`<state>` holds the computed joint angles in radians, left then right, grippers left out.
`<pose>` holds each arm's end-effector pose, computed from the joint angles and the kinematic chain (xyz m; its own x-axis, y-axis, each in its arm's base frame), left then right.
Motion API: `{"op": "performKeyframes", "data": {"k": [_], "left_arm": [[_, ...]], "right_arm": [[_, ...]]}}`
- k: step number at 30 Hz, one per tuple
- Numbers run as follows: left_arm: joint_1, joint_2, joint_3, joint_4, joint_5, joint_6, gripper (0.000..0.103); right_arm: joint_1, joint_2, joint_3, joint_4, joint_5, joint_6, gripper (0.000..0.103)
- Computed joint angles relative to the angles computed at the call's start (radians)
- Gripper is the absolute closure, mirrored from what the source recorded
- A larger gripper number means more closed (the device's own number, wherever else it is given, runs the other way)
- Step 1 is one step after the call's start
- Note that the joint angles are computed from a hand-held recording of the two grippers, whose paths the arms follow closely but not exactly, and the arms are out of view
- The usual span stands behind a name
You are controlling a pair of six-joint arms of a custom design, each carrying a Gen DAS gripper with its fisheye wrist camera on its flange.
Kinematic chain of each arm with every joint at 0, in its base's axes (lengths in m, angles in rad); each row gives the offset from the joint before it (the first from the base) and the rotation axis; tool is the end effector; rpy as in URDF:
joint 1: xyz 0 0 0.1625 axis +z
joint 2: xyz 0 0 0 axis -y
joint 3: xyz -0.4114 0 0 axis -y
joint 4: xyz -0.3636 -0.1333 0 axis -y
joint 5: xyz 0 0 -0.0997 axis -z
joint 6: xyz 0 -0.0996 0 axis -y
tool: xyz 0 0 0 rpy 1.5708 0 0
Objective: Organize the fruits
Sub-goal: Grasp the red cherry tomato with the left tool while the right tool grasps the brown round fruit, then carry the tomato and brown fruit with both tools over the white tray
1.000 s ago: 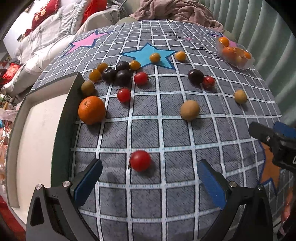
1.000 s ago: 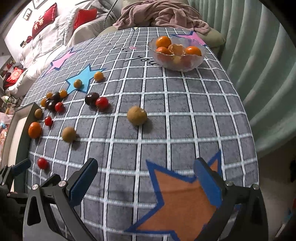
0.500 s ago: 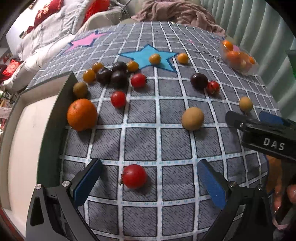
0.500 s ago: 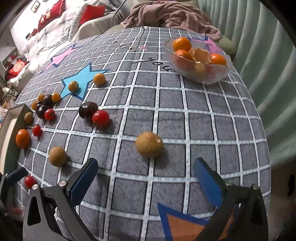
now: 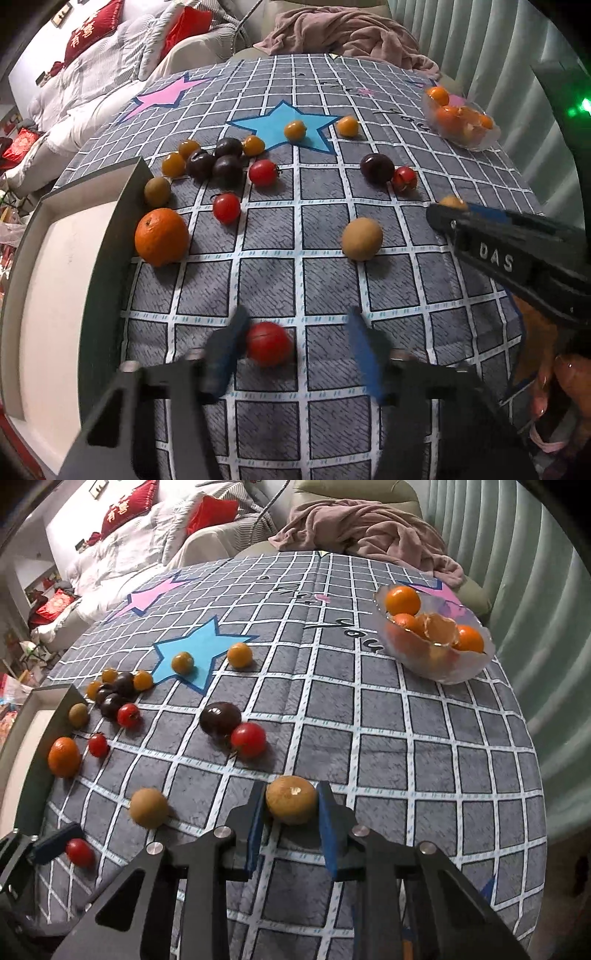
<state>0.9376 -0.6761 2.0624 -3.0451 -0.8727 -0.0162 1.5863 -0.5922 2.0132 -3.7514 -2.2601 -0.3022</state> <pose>-0.1330 -0.5147 -0.0047 -0.6604 0.3947 -0.6388 0.5788 0.8095 -0.0983 0.0780 -0.5197 0.0455 -0.7398 0.1909 0.6452 -0.2424 0.8189 -0.5202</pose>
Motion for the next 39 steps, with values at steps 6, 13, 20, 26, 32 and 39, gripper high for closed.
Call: {"op": "performKeyframes", "data": {"k": [6, 13, 20, 26, 32, 39], "left_arm": [[0.022, -0.031, 0.021, -0.021, -0.039, 0.009, 0.080], [0.045, -0.064, 0.042, -0.025, -0.101, 0.022, 0.081], [0.053, -0.099, 0.061, -0.025, -0.126, 0.038, 0.080], [0.043, -0.147, 0.081, -0.019, -0.144, 0.043, 0.080], [0.035, -0.215, 0.100, 0.000, -0.148, 0.042, 0.081], [0.058, -0.309, 0.100, 0.048, -0.136, 0.052, 0.081]], "right_arm": [[0.004, -0.014, 0.069, -0.036, 0.028, 0.020, 0.073], [0.001, -0.036, 0.156, -0.087, 0.081, 0.069, 0.073], [0.007, -0.056, 0.215, -0.128, 0.117, 0.108, 0.073], [0.040, -0.064, 0.217, -0.109, 0.106, 0.123, 0.073], [0.103, -0.074, 0.191, -0.060, 0.090, 0.139, 0.073], [0.199, -0.057, 0.095, 0.048, 0.070, 0.133, 0.073]]}}
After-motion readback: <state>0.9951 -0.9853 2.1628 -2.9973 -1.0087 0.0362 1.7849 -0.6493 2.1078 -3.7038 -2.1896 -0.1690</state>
